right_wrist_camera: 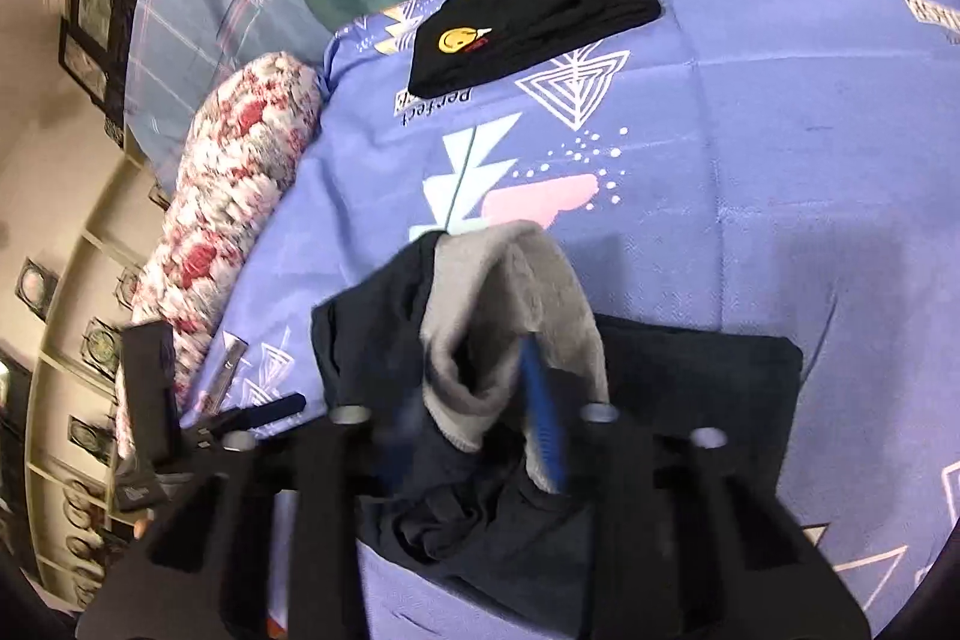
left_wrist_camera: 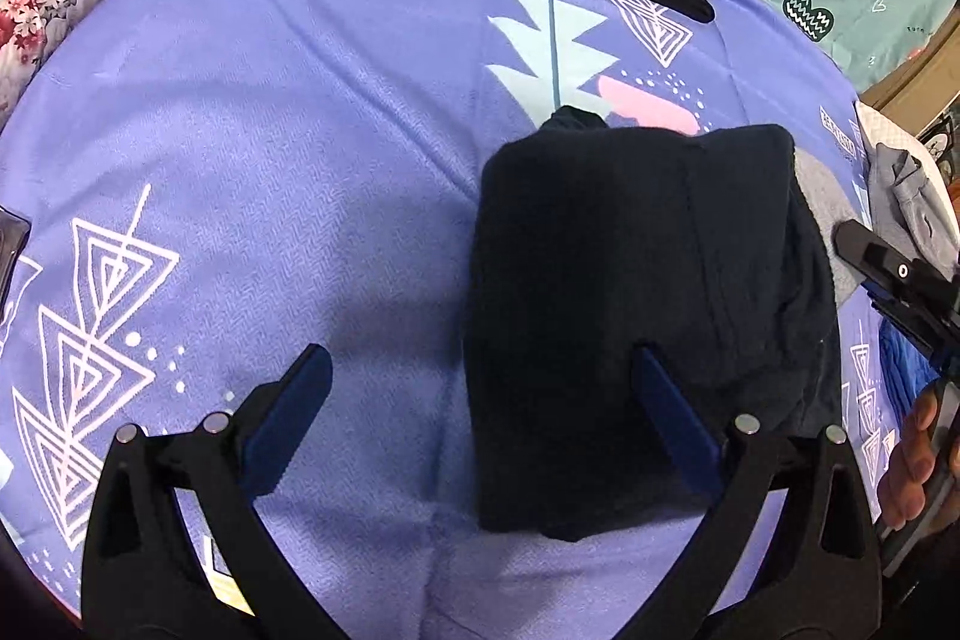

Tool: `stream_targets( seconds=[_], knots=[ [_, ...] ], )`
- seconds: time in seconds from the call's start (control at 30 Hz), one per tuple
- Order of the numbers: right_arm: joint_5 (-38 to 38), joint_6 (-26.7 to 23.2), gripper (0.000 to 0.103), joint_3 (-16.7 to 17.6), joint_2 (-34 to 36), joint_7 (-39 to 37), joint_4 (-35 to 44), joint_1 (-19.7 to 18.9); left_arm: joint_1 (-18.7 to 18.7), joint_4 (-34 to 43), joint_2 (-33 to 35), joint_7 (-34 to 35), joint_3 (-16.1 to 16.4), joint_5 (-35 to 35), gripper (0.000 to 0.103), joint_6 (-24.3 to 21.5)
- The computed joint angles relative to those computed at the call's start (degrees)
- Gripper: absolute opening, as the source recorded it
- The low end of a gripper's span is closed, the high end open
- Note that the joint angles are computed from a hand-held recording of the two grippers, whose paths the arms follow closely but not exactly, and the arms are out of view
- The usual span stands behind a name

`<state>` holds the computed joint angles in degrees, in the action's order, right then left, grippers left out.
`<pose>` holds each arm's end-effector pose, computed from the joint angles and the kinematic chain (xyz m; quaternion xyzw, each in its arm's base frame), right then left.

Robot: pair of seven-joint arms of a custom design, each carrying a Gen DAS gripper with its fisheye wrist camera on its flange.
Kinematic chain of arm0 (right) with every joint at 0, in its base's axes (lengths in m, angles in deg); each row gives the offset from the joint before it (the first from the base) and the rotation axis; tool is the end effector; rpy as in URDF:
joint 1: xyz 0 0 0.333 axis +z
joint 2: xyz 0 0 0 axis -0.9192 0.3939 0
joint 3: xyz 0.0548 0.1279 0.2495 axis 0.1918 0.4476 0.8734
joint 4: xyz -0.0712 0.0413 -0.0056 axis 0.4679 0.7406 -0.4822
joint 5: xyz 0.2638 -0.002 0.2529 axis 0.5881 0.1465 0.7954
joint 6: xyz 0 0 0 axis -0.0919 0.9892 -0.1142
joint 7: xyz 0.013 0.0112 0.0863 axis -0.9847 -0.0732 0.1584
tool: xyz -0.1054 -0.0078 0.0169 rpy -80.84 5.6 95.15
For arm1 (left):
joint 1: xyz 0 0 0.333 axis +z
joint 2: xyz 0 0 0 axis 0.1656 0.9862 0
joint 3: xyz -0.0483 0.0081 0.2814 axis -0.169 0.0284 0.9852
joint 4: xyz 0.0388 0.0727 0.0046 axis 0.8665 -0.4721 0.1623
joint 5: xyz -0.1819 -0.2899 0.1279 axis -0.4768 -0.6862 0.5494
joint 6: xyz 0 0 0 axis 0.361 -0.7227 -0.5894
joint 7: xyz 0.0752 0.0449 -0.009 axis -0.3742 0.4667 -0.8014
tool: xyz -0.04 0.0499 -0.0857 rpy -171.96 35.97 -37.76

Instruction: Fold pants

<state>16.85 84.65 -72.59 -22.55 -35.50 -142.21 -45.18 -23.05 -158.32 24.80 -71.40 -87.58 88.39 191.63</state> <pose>0.5123 0.2901 0.4425 -0.7610 0.4961 0.0945 0.4071 0.4171 -0.4555 0.4096 -0.8135 0.5304 -0.2161 0.1007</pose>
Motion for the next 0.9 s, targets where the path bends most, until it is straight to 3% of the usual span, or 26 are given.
stream_targets(
  seconds=[0.07, 0.17, 0.23, 0.27, 0.33, 0.37, 0.53, 0.63, 0.7, 0.77, 0.9],
  knots=[
    [3.37, -1.56, 0.01, -0.13, -0.99, -2.72, -0.49, -0.81, 0.13, 0.19, 0.17, 0.39, 0.06, -0.03, 0.101, 0.48],
    [11.21, -5.18, 0.009, -0.81, -4.54, -9.41, -2.72, -1.67, 0.26, -0.51, -0.65, 0.62, 0.2, 0.35, 0.101, 0.92],
    [11.9, -7.31, 0.01, -1.54, -5.69, -10.86, -3.55, -1.47, 0.39, -1.04, -1.0, 0.59, 0.13, 0.49, 0.101, 1.23],
    [10.69, -7.47, 0.015, -1.73, -5.76, -10.25, -3.81, -1.22, 0.54, -1.0, -0.88, 0.98, 0.03, 0.18, 0.101, 1.2],
    [5.62, -4.46, 0.038, -1.65, -5.43, -5.76, -4.52, -0.37, 0.97, -1.55, -0.63, 1.42, -0.11, -0.73, 0.101, 2.66],
    [2.84, -4.13, 0.061, -1.8, -4.87, -2.76, -4.61, -0.22, 1.02, -1.62, -0.5, 1.38, -0.1, -0.98, 0.101, 3.02],
    [8.86, -9.57, 0.063, -2.39, -2.77, -4.01, -3.8, -1.53, 0.85, -1.69, -0.26, 1.51, 0.0, -1.12, 0.101, 3.46],
    [8.74, -11.33, 0.052, -1.89, 0.43, -1.68, -0.9, -1.71, 0.72, -1.6, -0.26, 1.58, 0.0, -1.27, 0.101, 3.27],
    [9.38, -12.12, 0.022, -1.46, 2.38, -0.97, 0.95, -2.12, 0.66, -1.3, -0.18, 1.73, -0.03, -1.5, 0.101, 2.82],
    [10.05, -12.28, 0.013, -0.94, 3.29, -0.33, 2.09, -2.51, 0.62, -0.79, -0.34, 2.3, -0.1, -1.77, 0.101, 1.74],
    [18.55, -16.94, 0.012, -0.95, -2.34, -8.07, -1.13, -4.19, 0.65, -2.64, -2.91, 0.76, 0.17, 0.22, 0.101, 3.02]
  ],
)
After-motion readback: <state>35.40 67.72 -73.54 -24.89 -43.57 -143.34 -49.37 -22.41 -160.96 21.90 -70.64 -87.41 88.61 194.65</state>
